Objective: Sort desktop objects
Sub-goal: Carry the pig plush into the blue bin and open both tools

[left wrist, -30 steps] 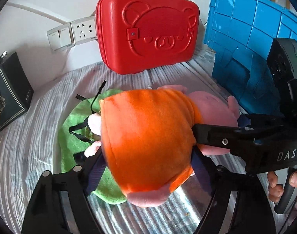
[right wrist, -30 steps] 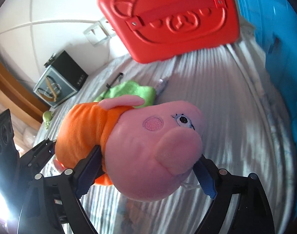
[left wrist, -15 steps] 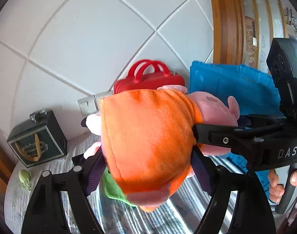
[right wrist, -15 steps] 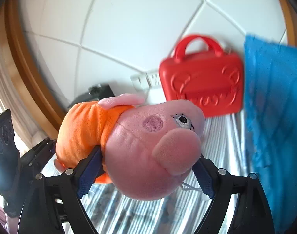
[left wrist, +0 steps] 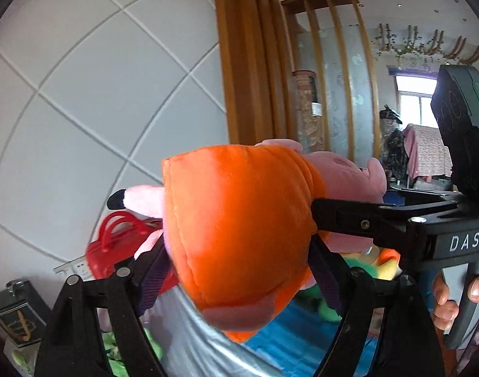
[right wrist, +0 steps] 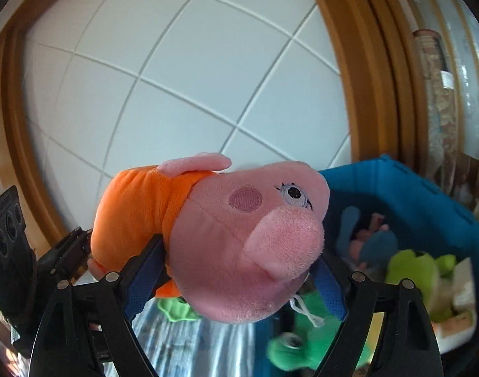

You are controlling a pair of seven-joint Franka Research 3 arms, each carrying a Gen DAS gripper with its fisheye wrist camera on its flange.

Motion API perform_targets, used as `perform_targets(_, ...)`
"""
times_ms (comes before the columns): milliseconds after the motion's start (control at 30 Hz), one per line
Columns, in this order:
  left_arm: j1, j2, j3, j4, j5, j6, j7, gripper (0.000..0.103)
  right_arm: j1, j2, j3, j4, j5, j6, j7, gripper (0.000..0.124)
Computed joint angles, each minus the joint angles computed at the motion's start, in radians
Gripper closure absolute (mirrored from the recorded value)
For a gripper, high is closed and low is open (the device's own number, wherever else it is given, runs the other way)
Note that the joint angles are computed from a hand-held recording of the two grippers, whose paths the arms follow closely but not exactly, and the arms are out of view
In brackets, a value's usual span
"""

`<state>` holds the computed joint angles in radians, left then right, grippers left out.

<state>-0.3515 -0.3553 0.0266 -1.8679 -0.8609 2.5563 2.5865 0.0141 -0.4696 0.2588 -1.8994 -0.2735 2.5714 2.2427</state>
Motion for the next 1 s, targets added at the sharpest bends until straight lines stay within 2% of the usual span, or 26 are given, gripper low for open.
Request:
perform_targets(200, -0.032, 0.080, -0.143, 0.051, 0.149, 0.016, -0.188, 0.021, -0.036, -0.154, -0.126, -0.162, 0.084, -0.036, -0.078, 0.036)
perform_targets(300, -0.021, 0.146, -0.216, 0.108, 0.321, -0.002, -0.353, 0.020, -0.070, -0.186, -0.153, -0.208, 0.130, -0.063, -0.111, 0.036)
perform_targets(433, -0.015, 0.195, -0.264, 0.155, 0.528, -0.051, -0.496, 0.017, -0.101, -0.204, -0.167, -0.248, 0.181, -0.098, -0.139, 0.035)
perform_targets(500, -0.017, 0.192, -0.273, 0.140, 0.598, -0.026, -0.518, 0.017, -0.118, -0.185, -0.155, -0.230, 0.186, -0.121, -0.138, 0.035)
perform_targets(600, -0.023, 0.193, -0.281, 0.149, 0.671, -0.047, -0.565, 0.017, -0.129, -0.158, -0.145, -0.208, 0.179, -0.158, -0.143, 0.035)
perform_targets(700, -0.031, 0.172, -0.264, 0.130, 0.659, -0.045, -0.569, 0.017, -0.132, -0.126, -0.139, -0.183, 0.167, -0.178, -0.145, 0.035)
perform_targets(833, -0.030, 0.149, -0.247, 0.100, 0.660, -0.027, -0.593, 0.017, -0.145, -0.128, -0.131, -0.192, 0.131, -0.157, -0.127, 0.035)
perform_targets(1000, -0.026, 0.125, -0.214, 0.071, 0.626, 0.029, -0.600, 0.017, -0.208, -0.149, -0.054, -0.173, 0.004, -0.153, -0.058, 0.028)
